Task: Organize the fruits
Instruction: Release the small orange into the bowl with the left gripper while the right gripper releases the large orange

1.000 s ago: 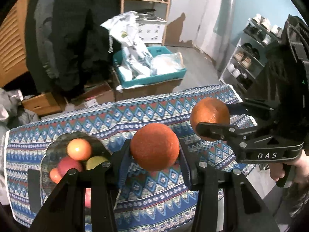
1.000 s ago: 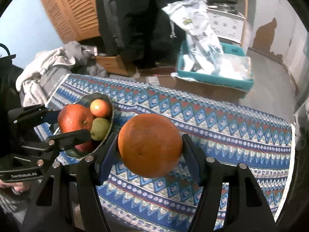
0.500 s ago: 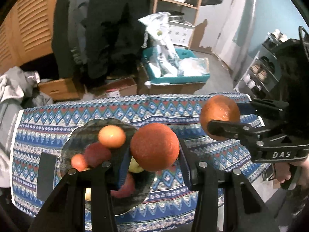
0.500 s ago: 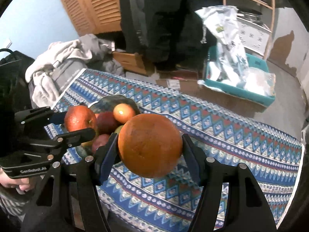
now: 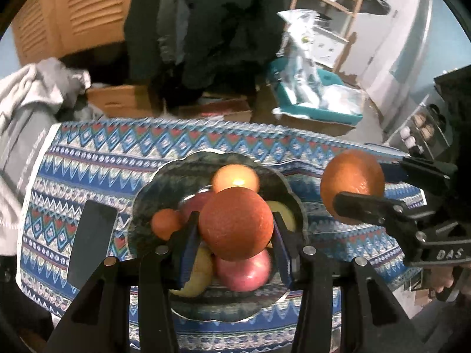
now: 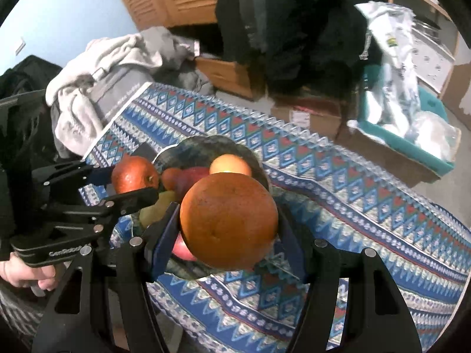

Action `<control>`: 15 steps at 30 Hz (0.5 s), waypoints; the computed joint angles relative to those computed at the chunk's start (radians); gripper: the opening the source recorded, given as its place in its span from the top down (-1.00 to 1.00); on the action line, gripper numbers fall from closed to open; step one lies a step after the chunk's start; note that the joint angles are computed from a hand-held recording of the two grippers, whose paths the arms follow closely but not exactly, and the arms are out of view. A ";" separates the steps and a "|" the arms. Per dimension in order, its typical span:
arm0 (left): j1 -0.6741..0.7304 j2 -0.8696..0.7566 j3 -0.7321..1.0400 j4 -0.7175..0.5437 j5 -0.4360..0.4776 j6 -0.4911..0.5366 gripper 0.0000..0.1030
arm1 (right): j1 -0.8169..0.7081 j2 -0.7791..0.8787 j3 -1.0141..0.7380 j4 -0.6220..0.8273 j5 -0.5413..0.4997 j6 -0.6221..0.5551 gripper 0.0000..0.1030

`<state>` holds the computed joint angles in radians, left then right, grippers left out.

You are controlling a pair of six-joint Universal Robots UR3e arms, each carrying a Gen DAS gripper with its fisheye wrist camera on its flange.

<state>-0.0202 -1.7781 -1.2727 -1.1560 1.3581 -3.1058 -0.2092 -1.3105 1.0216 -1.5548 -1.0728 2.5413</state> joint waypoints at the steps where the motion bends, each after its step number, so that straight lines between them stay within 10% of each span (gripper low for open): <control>1: 0.005 -0.002 -0.003 -0.002 0.001 0.000 0.08 | 0.017 0.016 -0.011 -0.002 -0.005 0.012 -0.28; 15: 0.071 -0.053 -0.079 -0.003 0.008 0.000 0.08 | 0.144 0.200 -0.111 -0.010 -0.042 0.122 -0.28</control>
